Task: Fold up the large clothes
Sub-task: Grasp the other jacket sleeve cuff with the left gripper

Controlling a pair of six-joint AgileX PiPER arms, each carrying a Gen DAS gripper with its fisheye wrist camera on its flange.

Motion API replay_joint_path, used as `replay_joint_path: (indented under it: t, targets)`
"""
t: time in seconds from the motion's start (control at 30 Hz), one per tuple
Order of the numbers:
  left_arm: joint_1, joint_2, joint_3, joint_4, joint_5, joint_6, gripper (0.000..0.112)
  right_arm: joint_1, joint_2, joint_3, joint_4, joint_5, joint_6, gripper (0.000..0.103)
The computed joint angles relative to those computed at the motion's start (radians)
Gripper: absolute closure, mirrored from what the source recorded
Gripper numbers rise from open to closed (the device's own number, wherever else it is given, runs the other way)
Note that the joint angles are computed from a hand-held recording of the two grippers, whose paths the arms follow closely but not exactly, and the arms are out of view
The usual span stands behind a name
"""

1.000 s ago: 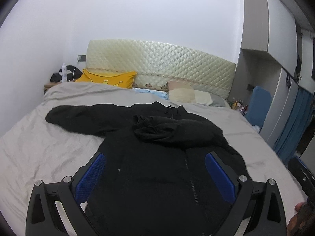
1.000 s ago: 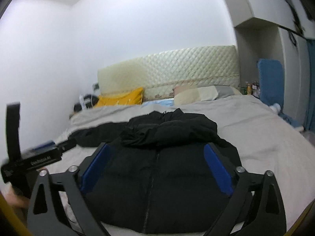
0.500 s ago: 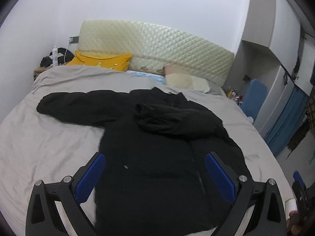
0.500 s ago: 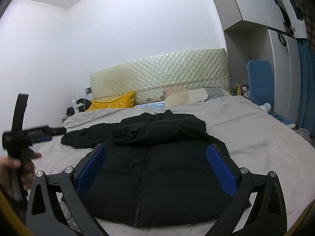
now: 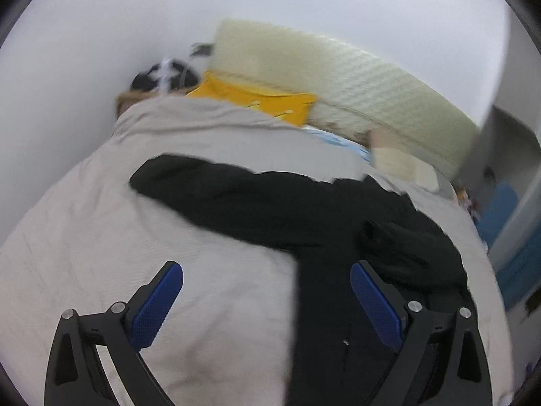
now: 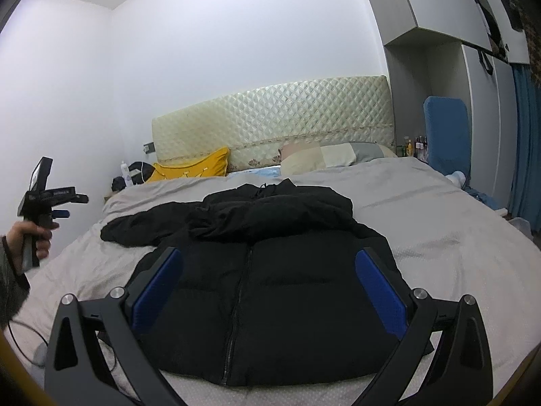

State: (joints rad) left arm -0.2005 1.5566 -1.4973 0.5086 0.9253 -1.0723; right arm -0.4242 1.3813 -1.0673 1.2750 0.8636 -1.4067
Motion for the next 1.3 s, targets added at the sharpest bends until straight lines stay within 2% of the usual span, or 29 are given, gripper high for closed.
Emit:
replay_joint_path:
  t: [0.1,0.17,0.23,0.37,0.43,0.57,0.67,0.8,1.0,1.03,1.13,1.17,1.23,1.27,1.3]
  targets:
    - [0.157,-0.046,0.095,-0.119,-0.137,0.093,0.012,0.029,-0.003,0.024,-0.015,-0.034,-0.015,0.001]
    - [0.281,-0.051,0.151,-0.268,-0.244,0.228,0.012,0.061,0.015,0.008,-0.072,-0.056,0.050,0.001]
    - [0.398,-0.014,0.177,-0.437,-0.333,0.384,0.012,0.105,0.034,-0.007,-0.121,-0.087,0.114,0.001]
    - [0.575,0.120,0.169,-0.807,-0.436,0.730,0.012,0.200,0.064,-0.030,-0.204,-0.173,0.222,0.001]
    - [0.651,0.225,0.111,-0.983,-0.430,0.907,0.012,0.251,0.089,-0.048,-0.266,-0.226,0.306,0.001]
    - [0.746,0.405,0.007,-1.155,-0.441,1.082,0.012,0.339,0.160,-0.100,-0.426,-0.308,0.497,0.001]
    - [0.827,0.542,-0.059,-1.429,-0.426,1.304,0.012,0.398,0.249,-0.183,-0.564,-0.314,0.681,0.001]
    - [0.890,0.692,-0.160,-1.623,-0.420,1.450,0.017,0.483,0.342,-0.271,-0.757,-0.340,0.868,0.001]
    - [0.907,0.861,-0.346,-1.737,-0.461,1.531,0.017,0.522,0.392,-0.310,-0.871,-0.380,0.993,0.001]
    - [0.905,0.885,-0.389,-1.725,-0.465,1.512,0.017,0.524,0.394,-0.305,-0.886,-0.389,1.003,0.001]
    - [0.886,0.942,-0.519,-1.556,-0.462,1.302,0.020,0.525,0.409,-0.310,-0.911,-0.376,1.035,0.001]
    - [0.883,0.962,-0.563,-1.499,-0.453,1.234,0.025,0.525,0.414,-0.313,-0.922,-0.373,1.044,0.001]
    - [0.885,0.991,-0.626,-1.482,-0.418,1.182,0.050,0.524,0.419,-0.318,-0.934,-0.360,1.047,0.001]
    - [0.887,0.994,-0.637,-1.495,-0.405,1.176,0.067,0.524,0.422,-0.324,-0.931,-0.355,1.046,0.001]
    - [0.888,0.983,-0.624,-1.490,-0.407,1.154,0.075,0.521,0.421,-0.326,-0.918,-0.352,1.032,0.001]
